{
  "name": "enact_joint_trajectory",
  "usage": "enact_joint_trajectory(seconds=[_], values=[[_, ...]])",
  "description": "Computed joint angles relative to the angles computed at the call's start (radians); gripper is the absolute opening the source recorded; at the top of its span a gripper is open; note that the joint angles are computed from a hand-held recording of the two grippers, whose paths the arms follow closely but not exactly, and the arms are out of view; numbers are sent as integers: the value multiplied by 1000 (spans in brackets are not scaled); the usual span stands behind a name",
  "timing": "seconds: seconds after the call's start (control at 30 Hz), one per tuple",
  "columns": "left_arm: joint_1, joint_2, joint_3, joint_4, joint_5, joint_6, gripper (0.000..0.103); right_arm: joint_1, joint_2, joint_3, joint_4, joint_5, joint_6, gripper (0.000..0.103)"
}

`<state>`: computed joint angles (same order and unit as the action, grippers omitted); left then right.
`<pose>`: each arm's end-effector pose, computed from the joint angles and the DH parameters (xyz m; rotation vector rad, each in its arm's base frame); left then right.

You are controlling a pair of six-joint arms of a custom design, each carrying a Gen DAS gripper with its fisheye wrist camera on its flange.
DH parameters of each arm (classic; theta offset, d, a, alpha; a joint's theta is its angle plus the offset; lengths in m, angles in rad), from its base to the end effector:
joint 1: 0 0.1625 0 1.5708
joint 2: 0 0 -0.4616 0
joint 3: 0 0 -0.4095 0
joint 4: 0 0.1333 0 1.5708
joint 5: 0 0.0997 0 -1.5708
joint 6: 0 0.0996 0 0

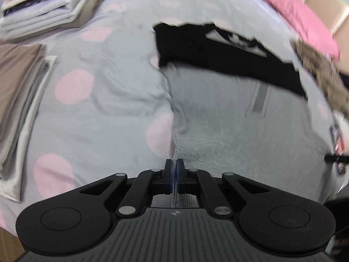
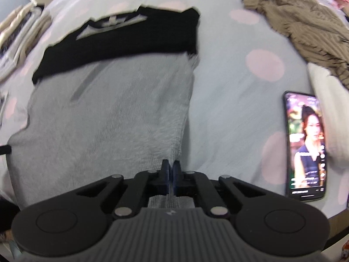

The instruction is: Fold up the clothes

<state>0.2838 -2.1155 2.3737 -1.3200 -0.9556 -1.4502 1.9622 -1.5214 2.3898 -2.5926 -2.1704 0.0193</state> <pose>-0.1426 -0.2403 0.3331 0.0021 2.4642 -0.6360 0.2233 -0.3389 0.2449 0.4142 -2.5298 0.3543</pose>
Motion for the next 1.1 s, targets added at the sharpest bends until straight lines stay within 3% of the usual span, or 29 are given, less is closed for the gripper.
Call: enact_joint_trajectory(seconds=[0.13,0.23,0.47,0.67,0.83,0.9,0.93,1.0,1.1], values=[[38,-5,-31,-24,36,19,1,5,3,-31,-13,9,3,4],[89,33,-52,-67,76,97,1,14,45,-66,-54,5,-41,4],[260,158,-55,-294,196,329,1,0,202,-155,-193,-15,-147,4],[362,256,-28,-447,220,450,1,-32,302,-210,-215,-20,-159,4],[348,273,-24,-433,228,467,2,-40,314,-209,-228,-12,-179,10],[316,260,-27,-396,238,454,4,-31,305,-194,-271,-19,-205,18],[297,252,-28,-375,243,447,11,-25,300,-184,-297,-22,-224,31],[244,229,-24,-314,255,428,22,-10,285,-157,-360,-14,-298,36],[170,214,-20,-231,244,414,28,18,250,-115,-379,9,-418,42]])
